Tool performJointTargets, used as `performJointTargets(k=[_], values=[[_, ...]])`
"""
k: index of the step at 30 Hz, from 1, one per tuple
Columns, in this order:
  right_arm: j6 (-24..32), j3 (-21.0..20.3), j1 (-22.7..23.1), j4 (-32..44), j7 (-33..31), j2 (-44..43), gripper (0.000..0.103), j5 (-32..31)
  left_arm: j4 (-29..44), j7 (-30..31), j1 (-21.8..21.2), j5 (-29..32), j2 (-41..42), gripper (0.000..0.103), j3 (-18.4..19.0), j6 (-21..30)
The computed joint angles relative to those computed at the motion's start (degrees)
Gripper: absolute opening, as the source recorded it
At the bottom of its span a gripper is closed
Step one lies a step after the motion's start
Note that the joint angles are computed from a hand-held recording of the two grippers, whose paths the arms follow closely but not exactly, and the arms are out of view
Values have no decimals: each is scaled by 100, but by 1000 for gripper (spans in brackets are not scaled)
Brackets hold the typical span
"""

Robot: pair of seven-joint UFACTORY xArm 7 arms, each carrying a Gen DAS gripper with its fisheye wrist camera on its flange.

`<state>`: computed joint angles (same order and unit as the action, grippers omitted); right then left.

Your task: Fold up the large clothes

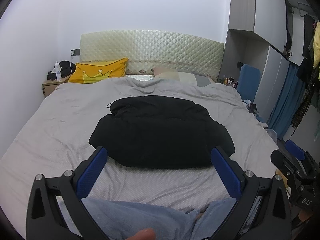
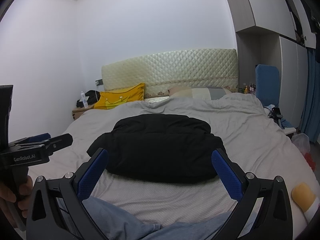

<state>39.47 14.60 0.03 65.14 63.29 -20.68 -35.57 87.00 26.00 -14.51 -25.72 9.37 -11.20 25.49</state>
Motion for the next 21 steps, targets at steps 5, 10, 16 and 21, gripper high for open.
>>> performJointTargets(k=[5, 10, 16, 21], values=[[30, 0, 26, 18, -32, 34, 103, 30, 24, -17, 16, 13, 11, 103, 7, 102], [46, -2, 32, 24, 4, 36, 103, 18, 51, 26, 38, -75, 18, 103, -6, 171], [150, 11, 76, 82, -14, 93, 103, 9, 98, -220, -45, 245, 52, 103, 73, 198], [149, 2, 111, 92, 34, 114, 103, -26, 35, -270, -65, 401, 4, 103, 57, 152]])
